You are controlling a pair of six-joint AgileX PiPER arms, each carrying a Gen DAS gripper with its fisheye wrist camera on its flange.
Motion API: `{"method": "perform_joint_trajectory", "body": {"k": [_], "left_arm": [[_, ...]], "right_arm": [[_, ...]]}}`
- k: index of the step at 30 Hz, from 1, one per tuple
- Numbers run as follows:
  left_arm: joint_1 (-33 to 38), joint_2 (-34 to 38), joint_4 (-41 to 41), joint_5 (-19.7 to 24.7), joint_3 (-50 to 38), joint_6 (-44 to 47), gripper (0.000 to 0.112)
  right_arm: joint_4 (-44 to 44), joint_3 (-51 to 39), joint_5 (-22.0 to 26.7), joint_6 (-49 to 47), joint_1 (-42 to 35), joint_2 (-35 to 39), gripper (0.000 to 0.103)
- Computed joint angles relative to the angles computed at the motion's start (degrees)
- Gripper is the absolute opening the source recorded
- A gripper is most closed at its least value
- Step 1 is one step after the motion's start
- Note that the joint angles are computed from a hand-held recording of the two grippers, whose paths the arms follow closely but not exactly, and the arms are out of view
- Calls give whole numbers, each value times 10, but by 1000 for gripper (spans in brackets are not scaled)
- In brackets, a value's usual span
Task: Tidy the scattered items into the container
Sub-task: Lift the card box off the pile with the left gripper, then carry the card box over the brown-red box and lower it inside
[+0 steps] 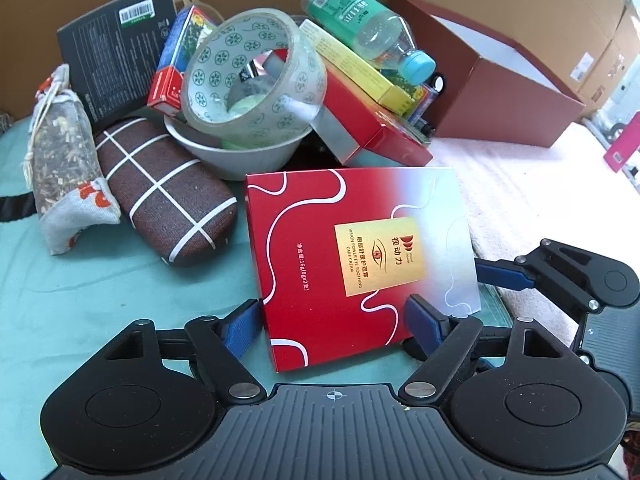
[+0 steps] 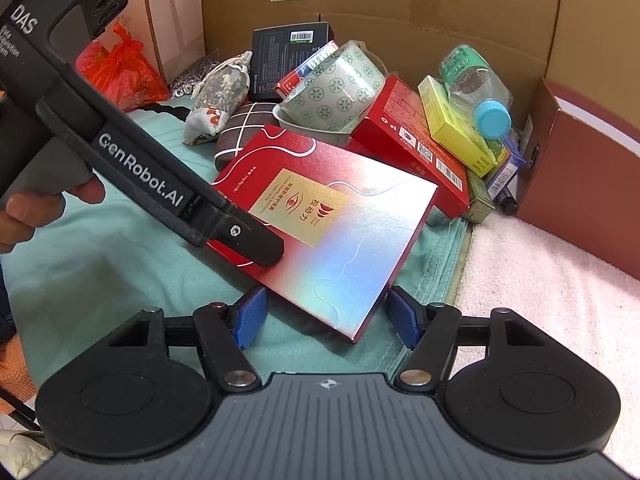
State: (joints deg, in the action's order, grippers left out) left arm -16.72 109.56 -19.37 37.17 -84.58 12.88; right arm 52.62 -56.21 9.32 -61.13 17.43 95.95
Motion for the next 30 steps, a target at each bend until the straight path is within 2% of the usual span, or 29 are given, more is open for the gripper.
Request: {"method": "perform_joint_trajectory", "body": {"k": [5,7,17,24,30], "left_arm": [[-12,-15,34,-9,11,-29,75],[-23,-25,59,-14,16,-49,75],[-70,-67,135,-29,15,-119,75],[-108,-41,173,-18,-81,-162,75],[-129,44,179,47,-271,-156,75]], "right_arm": [[-61,3,7,62,-1,-10,65],[-59,9,6,63,-1,-17,65],[66,56,-14,-55,-16,-86,65],[144,49,-9,-143,-67,-127,65],[156,2,3,-166,-121,-127,65]]}}
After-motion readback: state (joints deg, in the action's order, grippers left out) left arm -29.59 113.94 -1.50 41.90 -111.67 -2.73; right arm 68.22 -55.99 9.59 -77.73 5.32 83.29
